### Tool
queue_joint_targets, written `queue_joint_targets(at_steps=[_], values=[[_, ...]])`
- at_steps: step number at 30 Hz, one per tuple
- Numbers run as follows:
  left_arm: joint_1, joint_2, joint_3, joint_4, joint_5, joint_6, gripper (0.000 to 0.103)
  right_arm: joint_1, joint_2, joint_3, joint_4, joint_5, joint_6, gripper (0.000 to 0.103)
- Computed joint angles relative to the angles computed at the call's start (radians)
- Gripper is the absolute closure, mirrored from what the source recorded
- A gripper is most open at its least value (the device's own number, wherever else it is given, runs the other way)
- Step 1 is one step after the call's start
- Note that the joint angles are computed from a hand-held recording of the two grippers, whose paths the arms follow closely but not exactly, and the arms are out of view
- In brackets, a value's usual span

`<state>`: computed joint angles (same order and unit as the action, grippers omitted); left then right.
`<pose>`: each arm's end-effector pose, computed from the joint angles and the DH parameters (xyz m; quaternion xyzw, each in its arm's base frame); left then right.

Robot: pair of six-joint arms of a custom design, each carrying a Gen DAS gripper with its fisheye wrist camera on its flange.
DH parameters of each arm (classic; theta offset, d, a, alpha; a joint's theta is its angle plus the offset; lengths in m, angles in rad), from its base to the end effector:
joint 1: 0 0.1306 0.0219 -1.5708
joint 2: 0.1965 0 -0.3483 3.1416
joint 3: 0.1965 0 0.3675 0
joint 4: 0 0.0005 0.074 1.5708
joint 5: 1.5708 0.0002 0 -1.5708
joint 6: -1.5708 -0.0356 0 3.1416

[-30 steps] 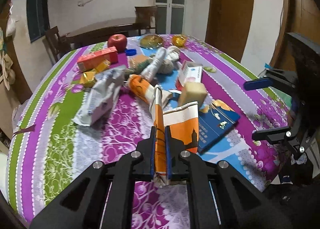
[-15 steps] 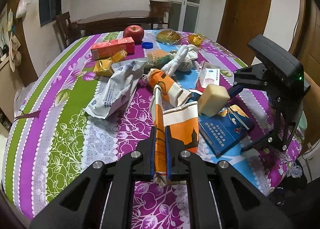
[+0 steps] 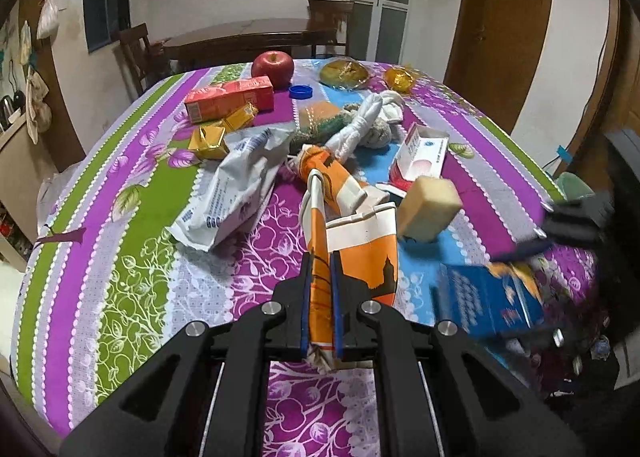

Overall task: Collect trash
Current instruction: 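Grasp the blue cigarette box with right tool while left tool grasps orange wrapper, then carry both held items over the green bin beside the table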

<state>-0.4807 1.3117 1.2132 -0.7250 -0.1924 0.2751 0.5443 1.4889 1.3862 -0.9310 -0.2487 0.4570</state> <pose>0.3928 -0.1977 0.3620 0.0602 0.9254 -0.0509 0.3707 0.4086 0.2570 0.3456 -0.4881 0.8235 0.1310 0.2578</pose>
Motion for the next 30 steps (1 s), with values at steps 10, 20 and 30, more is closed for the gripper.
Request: queue_joint_targets(at_steps=[10,20,30], values=[[-0.044,0.061,0.117,-0.011,-0.091,-0.016,0.096,-0.011,-0.327,-0.239,0.297,0.202,-0.476,0.042],[-0.148,0.191,0.337,-0.001,-0.147,-0.123,0.096,-0.126,-0.532,-0.321,0.332,0.38,-0.685,0.042],[-0.279,0.442,0.704,-0.069,-0.1,-0.225,0.096,-0.376,-0.701,-0.339,0.212,0.466,-0.735,0.042]])
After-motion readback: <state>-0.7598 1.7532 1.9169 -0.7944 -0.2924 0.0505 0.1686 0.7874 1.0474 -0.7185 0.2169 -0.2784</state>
